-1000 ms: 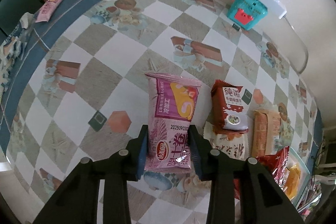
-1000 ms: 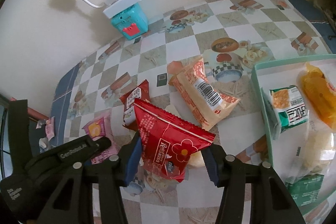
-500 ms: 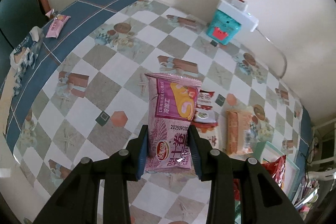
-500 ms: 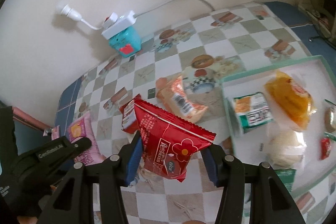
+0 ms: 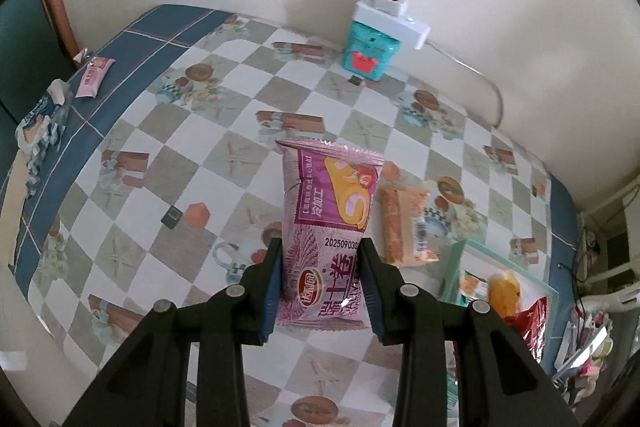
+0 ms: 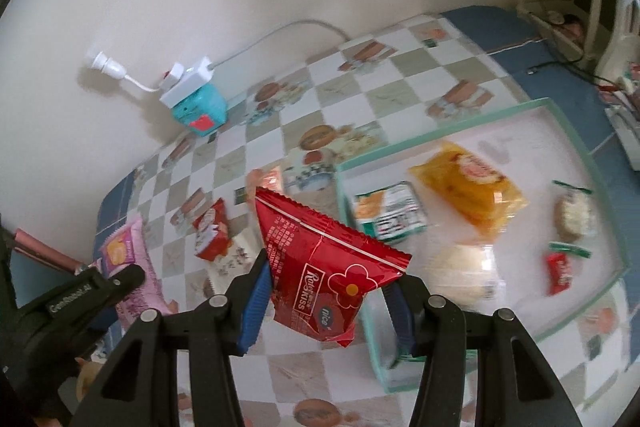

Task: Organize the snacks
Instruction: 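Carry both packs over the tray and open both grippers to drop them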

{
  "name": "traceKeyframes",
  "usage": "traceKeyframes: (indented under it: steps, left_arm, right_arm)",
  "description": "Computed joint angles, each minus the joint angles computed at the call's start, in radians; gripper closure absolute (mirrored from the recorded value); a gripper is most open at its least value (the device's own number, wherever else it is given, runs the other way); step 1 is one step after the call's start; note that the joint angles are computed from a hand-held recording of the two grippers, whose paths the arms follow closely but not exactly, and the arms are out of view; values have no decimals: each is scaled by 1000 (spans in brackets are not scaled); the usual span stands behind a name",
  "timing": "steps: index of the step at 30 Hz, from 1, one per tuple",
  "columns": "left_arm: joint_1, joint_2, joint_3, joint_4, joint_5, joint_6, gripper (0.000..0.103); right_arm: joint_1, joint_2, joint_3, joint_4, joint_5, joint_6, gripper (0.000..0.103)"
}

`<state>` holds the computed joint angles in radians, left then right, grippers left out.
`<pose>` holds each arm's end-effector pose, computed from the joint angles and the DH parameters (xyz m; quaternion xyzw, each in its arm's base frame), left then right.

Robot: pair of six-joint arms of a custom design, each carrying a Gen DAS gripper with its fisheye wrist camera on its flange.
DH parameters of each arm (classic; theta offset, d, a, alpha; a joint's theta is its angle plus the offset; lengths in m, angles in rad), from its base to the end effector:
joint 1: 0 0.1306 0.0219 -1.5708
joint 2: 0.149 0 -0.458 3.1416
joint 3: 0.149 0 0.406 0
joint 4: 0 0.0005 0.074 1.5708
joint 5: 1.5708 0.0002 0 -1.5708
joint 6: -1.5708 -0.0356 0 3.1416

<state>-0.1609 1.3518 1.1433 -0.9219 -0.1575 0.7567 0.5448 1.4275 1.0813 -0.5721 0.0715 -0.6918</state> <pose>0.4286 -0.0644 0.4046 -0.3020 0.9249 -0.0276 0.2292 0.4059 0.2424 0.3637 0.0809 0.9432 0.1581 0.2806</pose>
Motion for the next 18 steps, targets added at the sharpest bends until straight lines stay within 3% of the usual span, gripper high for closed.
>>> traceKeyframes:
  steps: [18]
  left_arm:
    - [-148, 56, 66, -17, -44, 29, 65]
  right_arm:
    - [-197, -91, -88, -17, -23, 12, 47]
